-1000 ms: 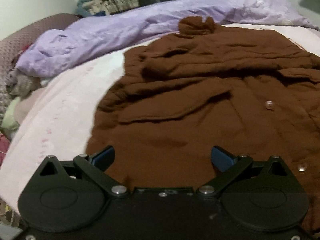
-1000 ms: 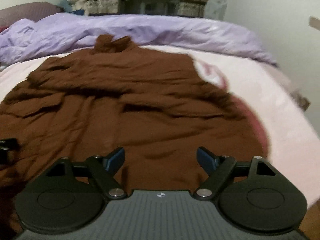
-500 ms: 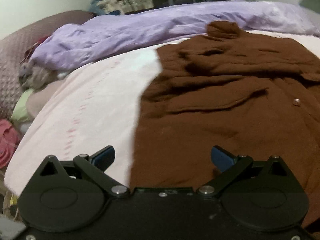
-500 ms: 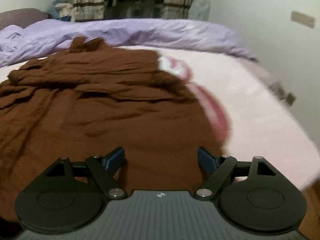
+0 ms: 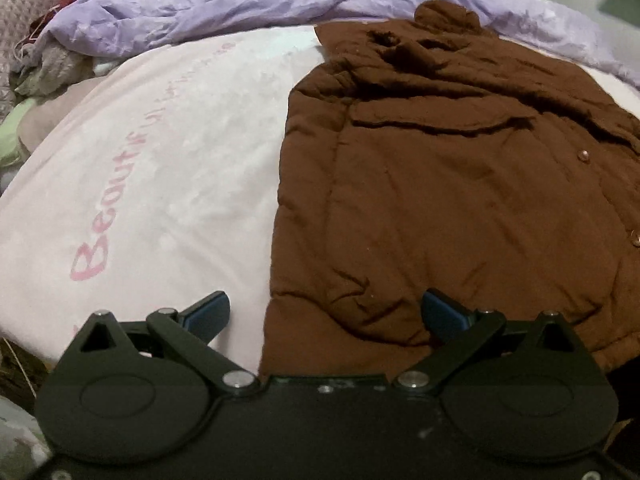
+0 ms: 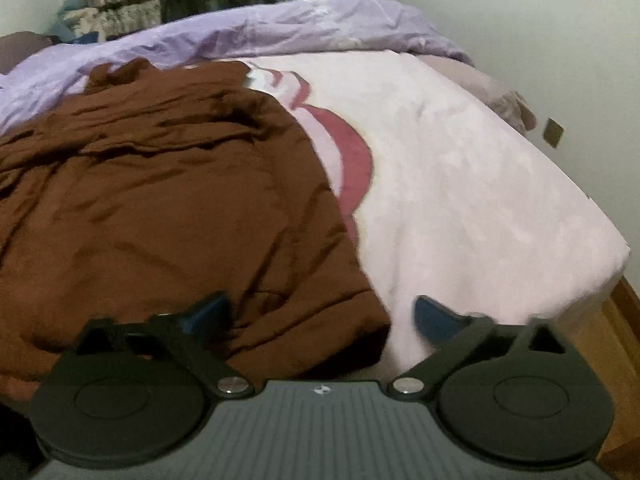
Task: Fold large clothes
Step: 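Grasp the side edge of the brown jacket with both grippers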
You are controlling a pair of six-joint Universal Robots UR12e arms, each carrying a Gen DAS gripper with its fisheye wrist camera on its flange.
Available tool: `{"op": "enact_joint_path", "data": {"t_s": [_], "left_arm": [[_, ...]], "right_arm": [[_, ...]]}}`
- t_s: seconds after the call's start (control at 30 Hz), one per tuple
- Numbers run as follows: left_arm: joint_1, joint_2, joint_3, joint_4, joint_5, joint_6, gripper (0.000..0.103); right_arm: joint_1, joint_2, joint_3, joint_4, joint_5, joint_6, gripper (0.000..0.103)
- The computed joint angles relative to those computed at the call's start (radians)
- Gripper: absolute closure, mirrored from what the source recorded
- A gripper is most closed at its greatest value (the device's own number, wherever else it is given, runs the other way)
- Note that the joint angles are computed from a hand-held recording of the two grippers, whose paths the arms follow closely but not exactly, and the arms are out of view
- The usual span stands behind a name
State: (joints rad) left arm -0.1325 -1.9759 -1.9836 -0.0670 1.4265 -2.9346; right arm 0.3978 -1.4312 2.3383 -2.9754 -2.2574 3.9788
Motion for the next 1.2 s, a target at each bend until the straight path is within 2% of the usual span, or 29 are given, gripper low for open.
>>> {"op": "enact_joint_path", "data": {"t_s": [0.03, 0.13, 0.2, 0.23, 0.3, 0.37, 0.43, 0.5, 0.6, 0.63, 0.67, 0.73, 0.8, 0.83, 0.87, 0.9, 0.93, 0.97, 1.03, 1.1, 1.2], "left_arm": [[0.002, 0.003, -0.005, -0.001, -0.008, -0.013, 0.000], [0.029, 0.016, -0.011, -0.041, -0.076, -0.052, 0.000], [0.040, 0.032, -0.022, -0.071, -0.111, -0.007, 0.000], [0.043, 0.039, -0.028, -0.081, -0.124, 0.035, 0.000], [0.041, 0.037, -0.046, -0.043, -0.120, 0.116, 0.000], [0.048, 0.025, -0.046, -0.017, -0.147, 0.086, 0.000], [0.046, 0.020, -0.036, -0.018, -0.144, 0.046, 0.000], [0.036, 0.016, -0.028, -0.018, -0.127, 0.028, 0.000], [0.026, 0.012, -0.022, -0.014, -0.106, 0.020, 0.000], [0.026, 0.012, -0.022, -0.012, -0.110, 0.013, 0.000], [0.029, 0.011, -0.021, -0.011, -0.118, 0.004, 0.000], [0.037, 0.014, -0.025, -0.005, -0.139, -0.019, 0.000], [0.040, 0.012, -0.029, 0.011, -0.151, -0.030, 0.001], [0.041, 0.011, -0.033, 0.026, -0.159, -0.032, 0.013], [0.041, 0.012, -0.037, 0.035, -0.165, -0.031, 0.019], [0.041, 0.015, -0.038, 0.038, -0.170, -0.035, 0.025], [0.042, 0.018, -0.038, 0.029, -0.169, -0.039, 0.025], [0.040, 0.021, -0.036, 0.017, -0.161, -0.040, 0.022], [0.039, 0.025, -0.037, 0.001, -0.143, -0.040, 0.008], [0.042, 0.028, -0.045, 0.001, -0.140, -0.053, 0.000], [0.049, 0.028, -0.061, 0.028, -0.174, -0.046, 0.000]], "right_arm": [[-0.012, -0.006, 0.009, -0.024, 0.029, 0.005, 0.000], [-0.011, -0.013, 0.022, -0.048, 0.038, 0.006, 0.000], [-0.005, -0.020, 0.031, -0.071, 0.055, -0.018, 0.000], [-0.004, -0.025, 0.038, -0.093, 0.074, -0.035, 0.004], [0.000, -0.031, 0.045, -0.112, 0.087, -0.045, 0.014], [0.007, -0.027, 0.034, -0.085, 0.065, -0.030, 0.017], [0.006, -0.016, 0.023, -0.074, 0.048, -0.030, 0.015], [-0.001, -0.010, 0.015, -0.071, 0.051, -0.018, 0.006], [-0.014, -0.004, 0.020, -0.106, 0.053, 0.031, 0.004], [-0.016, 0.003, 0.022, -0.122, 0.043, 0.039, 0.008], [-0.013, 0.013, 0.018, -0.123, 0.020, 0.037, 0.021], [-0.006, 0.029, 0.003, -0.108, -0.009, -0.011, 0.036], [0.001, 0.025, -0.004, -0.095, -0.015, -0.015, 0.057], [0.008, 0.022, -0.008, -0.083, -0.027, -0.020, 0.061], [0.012, 0.018, -0.006, -0.086, -0.032, -0.022, 0.066], [0.015, 0.015, -0.004, -0.094, -0.033, -0.024, 0.067], [0.017, 0.011, -0.002, -0.095, -0.034, -0.024, 0.067], [0.018, 0.008, 0.000, -0.098, -0.033, -0.026, 0.067], [0.017, 0.009, 0.002, -0.098, -0.028, -0.043, 0.063], [0.018, 0.014, -0.002, -0.086, -0.033, -0.047, 0.055], [0.022, 0.024, -0.010, -0.076, -0.043, -0.048, 0.051]]}}
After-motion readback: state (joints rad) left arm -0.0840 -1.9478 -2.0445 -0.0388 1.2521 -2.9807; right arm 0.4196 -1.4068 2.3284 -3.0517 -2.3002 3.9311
